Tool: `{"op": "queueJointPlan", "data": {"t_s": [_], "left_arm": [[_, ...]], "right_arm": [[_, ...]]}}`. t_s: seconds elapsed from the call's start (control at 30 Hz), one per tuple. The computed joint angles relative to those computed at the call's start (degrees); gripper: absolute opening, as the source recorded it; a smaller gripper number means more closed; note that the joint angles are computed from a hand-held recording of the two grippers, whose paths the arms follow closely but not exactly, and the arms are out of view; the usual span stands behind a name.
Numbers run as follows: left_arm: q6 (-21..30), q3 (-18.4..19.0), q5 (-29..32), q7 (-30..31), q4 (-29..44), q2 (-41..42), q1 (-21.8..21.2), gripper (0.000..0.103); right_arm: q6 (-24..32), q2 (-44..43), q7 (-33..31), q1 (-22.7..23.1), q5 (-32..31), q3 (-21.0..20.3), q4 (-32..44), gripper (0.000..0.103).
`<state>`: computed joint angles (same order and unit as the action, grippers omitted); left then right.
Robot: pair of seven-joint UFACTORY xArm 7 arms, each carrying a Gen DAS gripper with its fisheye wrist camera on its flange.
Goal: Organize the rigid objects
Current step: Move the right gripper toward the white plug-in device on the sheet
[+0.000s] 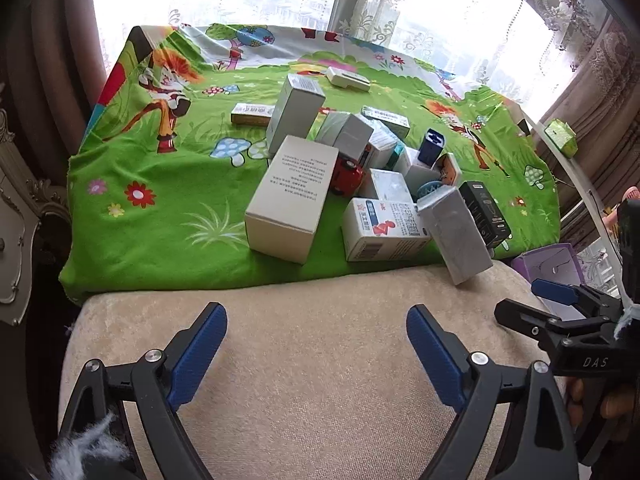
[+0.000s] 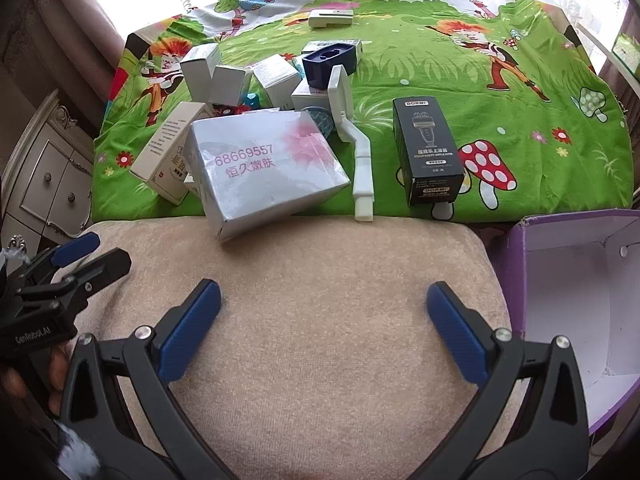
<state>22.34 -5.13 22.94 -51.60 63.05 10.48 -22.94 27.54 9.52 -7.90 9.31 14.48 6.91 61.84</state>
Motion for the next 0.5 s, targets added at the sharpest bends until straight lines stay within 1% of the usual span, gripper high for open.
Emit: {"op": "queueJointPlan", "data": {"t_s": [0.07, 0.13, 0.17, 0.23, 0.3, 0.37, 0.47, 0.5], "left_arm": [[1.9, 0.5, 1.6, 0.9, 1.8, -0.4, 0.1, 0.092], [2.6, 0.5, 1.0, 3.7, 4.0, -0.1, 1.3, 0.092], [3.2, 0.7, 1.1, 4.6, 5.5, 0.5, 1.7, 0.092], [5.0, 1.8, 2.8, 4.8, 9.4, 2.1, 1.8, 0.092], [5.4, 2.3, 2.8, 6.7, 13.3, 4.2, 2.6, 0.092], [7.1, 3.2, 3.0, 8.3, 18.3, 6.9, 2.9, 0.092], [8.5, 2.8, -2.6, 14.2, 25.8, 11.8, 5.4, 0.092], [9.7, 3.2, -3.6, 15.0, 28.4, 13.4, 5.6, 0.092]], "right_arm": [[0.2, -0.2, -0.3, -0.3, 0.0, -0.3, 1.6, 0.103], [-1.1, 0.0, -2.5, -0.8, -0.1, -0.3, 3.8, 0.103], [-1.8, 1.2, -4.1, -1.2, 0.0, -0.3, 5.7, 0.103], [-2.1, 3.3, -4.5, -1.3, -1.3, -0.6, 10.4, 0.103], [-2.2, 6.4, -5.1, -1.6, -1.7, -0.4, 15.9, 0.103], [-1.5, 10.7, -5.3, -1.8, -2.4, -0.2, 22.7, 0.103], [1.4, 18.4, -3.9, -1.5, -3.8, -0.2, 34.9, 0.103], [3.0, 21.6, -3.7, -1.4, -4.3, -0.2, 39.9, 0.103]]}}
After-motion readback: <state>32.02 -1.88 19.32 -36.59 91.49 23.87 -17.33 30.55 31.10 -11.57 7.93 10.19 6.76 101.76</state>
